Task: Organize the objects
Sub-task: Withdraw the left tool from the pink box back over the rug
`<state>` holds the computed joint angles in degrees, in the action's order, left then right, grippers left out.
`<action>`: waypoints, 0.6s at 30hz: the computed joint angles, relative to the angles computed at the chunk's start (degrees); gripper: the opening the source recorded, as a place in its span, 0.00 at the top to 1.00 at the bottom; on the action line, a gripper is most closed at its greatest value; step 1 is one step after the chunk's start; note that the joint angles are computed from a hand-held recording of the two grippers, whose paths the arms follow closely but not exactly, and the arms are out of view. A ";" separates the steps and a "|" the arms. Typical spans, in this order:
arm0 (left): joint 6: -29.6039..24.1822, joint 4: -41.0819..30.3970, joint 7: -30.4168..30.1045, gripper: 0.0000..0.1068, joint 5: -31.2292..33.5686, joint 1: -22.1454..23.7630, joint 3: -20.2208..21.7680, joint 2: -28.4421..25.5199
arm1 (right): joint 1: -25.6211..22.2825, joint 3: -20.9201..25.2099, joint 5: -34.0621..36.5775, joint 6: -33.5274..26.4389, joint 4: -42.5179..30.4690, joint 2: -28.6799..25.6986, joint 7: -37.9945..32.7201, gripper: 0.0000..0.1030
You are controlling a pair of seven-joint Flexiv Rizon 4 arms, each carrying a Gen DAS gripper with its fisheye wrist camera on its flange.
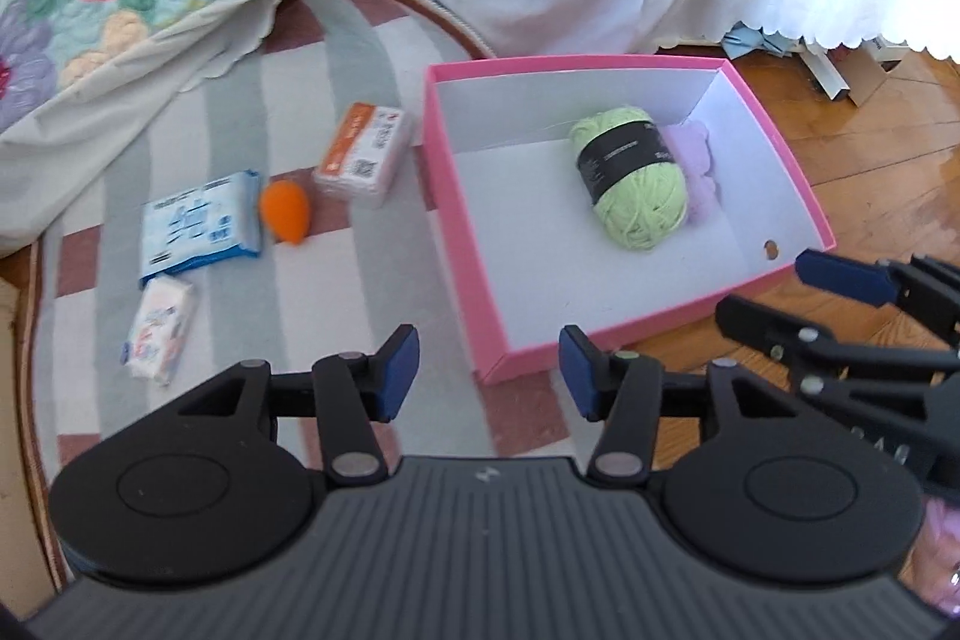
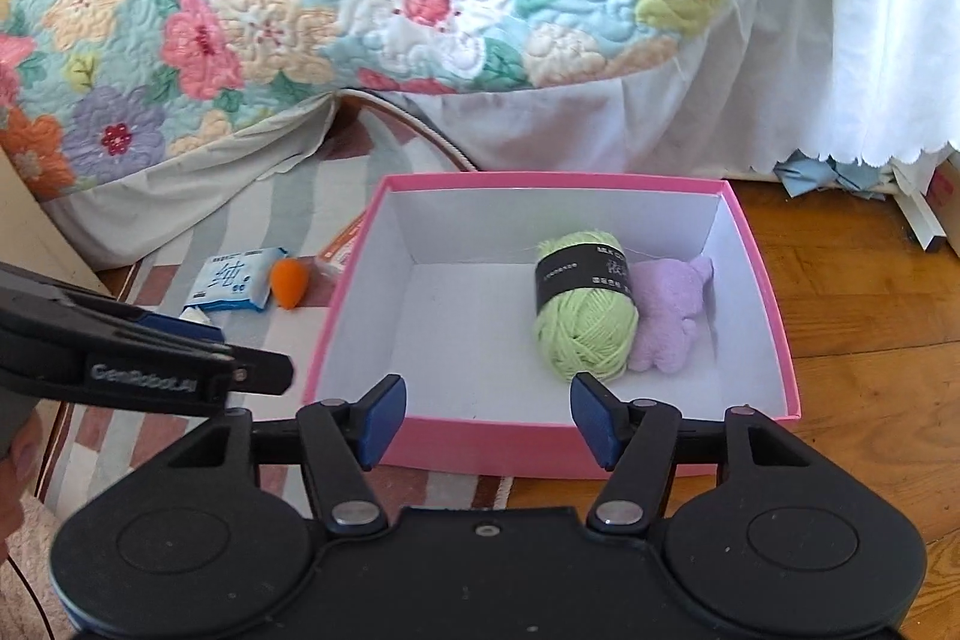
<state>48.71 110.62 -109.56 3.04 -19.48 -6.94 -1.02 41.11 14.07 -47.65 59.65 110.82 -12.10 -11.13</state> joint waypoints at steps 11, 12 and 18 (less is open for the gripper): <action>-2.12 5.61 0.84 0.47 -0.56 1.75 0.88 8.63 | 2.08 1.77 0.53 -3.71 -1.84 1.10 -1.28 0.32; -2.34 5.86 0.78 0.46 -0.45 2.02 0.76 9.09 | 2.28 1.94 0.78 -4.08 -2.12 1.08 -1.57 0.32; -3.73 7.84 1.11 0.42 -1.26 3.24 0.86 11.79 | 3.51 2.62 2.71 -4.78 -4.08 0.05 -4.75 0.20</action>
<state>44.98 118.46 -108.45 1.78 -16.24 -6.07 10.77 44.62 16.69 -44.93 54.88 106.74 -12.05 -15.89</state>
